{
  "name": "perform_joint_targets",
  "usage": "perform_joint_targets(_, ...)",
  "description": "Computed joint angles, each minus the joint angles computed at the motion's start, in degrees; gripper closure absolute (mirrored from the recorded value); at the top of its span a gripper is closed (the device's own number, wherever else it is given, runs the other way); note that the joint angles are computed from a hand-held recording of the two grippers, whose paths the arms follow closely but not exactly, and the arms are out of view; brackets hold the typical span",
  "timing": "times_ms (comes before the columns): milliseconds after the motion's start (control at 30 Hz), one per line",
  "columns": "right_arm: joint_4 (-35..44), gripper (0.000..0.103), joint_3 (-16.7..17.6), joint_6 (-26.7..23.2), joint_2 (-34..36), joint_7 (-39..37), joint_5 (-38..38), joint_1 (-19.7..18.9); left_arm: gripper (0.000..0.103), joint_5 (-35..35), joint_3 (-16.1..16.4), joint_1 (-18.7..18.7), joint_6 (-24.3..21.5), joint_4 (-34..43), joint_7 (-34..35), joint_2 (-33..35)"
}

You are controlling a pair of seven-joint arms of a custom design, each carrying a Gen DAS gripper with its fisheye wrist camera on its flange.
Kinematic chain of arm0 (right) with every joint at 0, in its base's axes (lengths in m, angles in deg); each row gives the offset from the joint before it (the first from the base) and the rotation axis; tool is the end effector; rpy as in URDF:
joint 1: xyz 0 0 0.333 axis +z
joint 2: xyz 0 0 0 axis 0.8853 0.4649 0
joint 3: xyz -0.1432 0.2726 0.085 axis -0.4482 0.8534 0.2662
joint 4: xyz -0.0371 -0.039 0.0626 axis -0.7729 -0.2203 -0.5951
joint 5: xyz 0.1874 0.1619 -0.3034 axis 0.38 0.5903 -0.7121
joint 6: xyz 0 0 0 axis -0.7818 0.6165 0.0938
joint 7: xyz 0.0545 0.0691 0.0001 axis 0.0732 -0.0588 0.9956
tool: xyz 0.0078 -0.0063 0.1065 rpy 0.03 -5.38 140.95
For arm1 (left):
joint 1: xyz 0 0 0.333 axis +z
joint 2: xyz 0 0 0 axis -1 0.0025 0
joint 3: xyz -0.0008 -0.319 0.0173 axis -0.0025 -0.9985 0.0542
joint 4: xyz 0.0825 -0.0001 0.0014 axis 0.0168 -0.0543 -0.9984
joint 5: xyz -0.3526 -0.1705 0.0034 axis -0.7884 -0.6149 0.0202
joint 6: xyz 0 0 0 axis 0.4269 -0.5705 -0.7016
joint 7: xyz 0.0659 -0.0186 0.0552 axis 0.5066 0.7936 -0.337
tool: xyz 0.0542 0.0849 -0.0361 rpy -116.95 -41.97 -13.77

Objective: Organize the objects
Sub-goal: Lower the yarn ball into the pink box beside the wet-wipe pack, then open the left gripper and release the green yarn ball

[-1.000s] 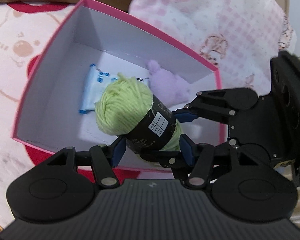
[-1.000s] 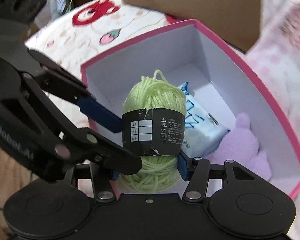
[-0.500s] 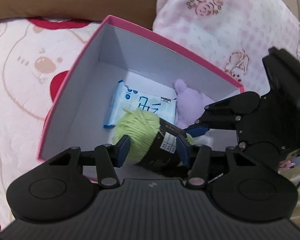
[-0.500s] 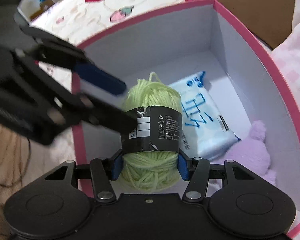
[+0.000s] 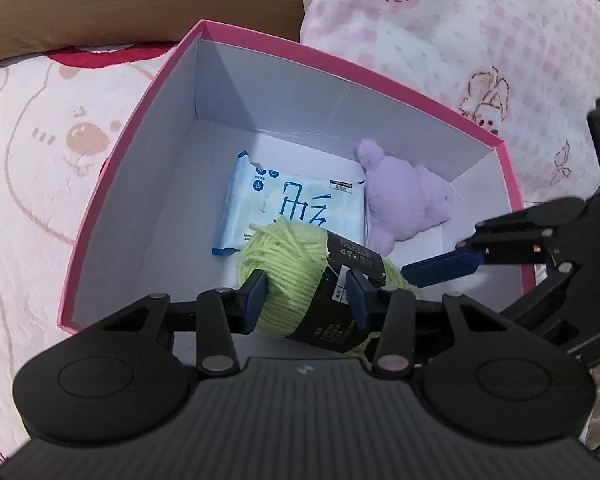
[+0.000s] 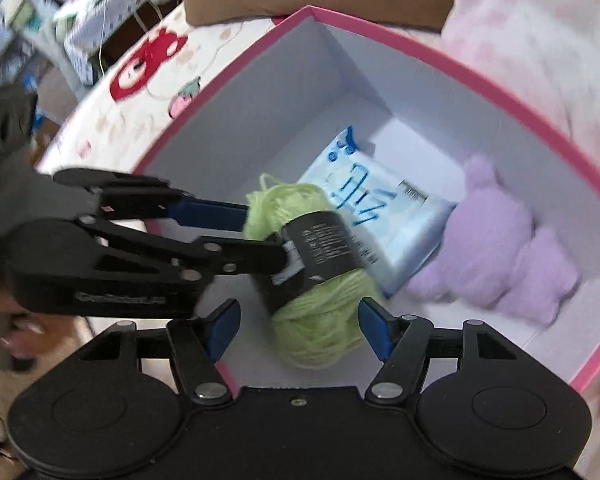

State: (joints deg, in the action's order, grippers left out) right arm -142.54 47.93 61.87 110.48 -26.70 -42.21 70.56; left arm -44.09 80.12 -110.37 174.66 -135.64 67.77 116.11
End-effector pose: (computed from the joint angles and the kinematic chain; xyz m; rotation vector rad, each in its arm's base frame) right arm 0.7143 0.2226 0.5031 -2.3759 1.1453 0.2564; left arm 0.6614 -0.3441 0.4646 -2.0493 2.0523 -0.9240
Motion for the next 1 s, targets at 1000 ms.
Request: perform_joint_targets(1000, -41.95, 0.046, -2.0, 37.17, -27.92, -3.44, 1.24, 3.51, 0.05, 7.58, 1.88, -3.1, -3.86, -0.91, -4.77, -4.3)
